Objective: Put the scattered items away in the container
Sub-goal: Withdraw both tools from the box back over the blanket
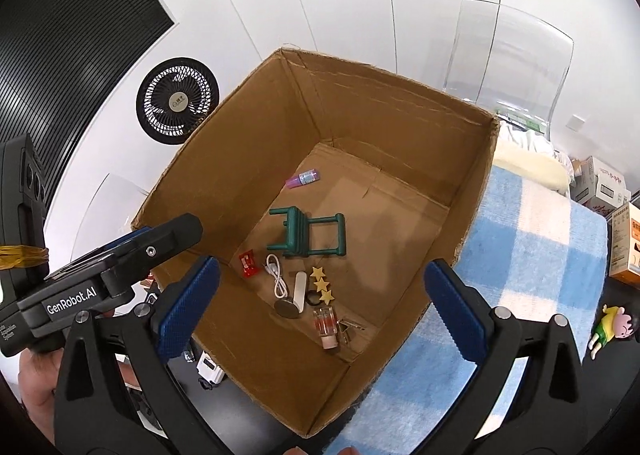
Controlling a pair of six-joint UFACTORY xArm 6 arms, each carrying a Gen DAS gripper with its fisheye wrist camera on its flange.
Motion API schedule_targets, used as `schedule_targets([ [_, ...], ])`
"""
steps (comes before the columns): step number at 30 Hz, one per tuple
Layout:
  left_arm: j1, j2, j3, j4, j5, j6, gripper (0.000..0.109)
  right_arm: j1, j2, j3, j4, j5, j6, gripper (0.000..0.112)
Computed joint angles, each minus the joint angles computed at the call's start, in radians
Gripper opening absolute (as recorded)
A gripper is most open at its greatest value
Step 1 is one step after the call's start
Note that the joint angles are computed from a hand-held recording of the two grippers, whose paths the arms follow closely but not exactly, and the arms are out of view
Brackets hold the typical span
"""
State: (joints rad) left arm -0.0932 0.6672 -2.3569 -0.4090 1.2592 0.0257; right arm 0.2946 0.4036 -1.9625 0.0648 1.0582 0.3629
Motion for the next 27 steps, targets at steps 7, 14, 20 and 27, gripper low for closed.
schedule_targets([
  [7, 0.004, -0.020, 0.015, -0.014, -0.004, 0.004, 0.100, 0.005, -0.012, -0.006, -0.008, 0.009, 0.014, 0.103],
  [14, 0.007, -0.106, 0.121, -0.013, -0.042, 0.016, 0.100, 0.018, -0.052, 0.024, -0.035, 0.014, 0.031, 0.103],
  [20, 0.000, -0.193, 0.208, 0.012, -0.066, 0.021, 0.100, 0.024, -0.129, 0.094, -0.060, 0.012, 0.057, 0.103],
  [27, -0.026, -0.315, 0.320, 0.058, -0.082, 0.039, 0.100, 0.028, -0.267, 0.219, -0.095, -0.026, 0.090, 0.103],
])
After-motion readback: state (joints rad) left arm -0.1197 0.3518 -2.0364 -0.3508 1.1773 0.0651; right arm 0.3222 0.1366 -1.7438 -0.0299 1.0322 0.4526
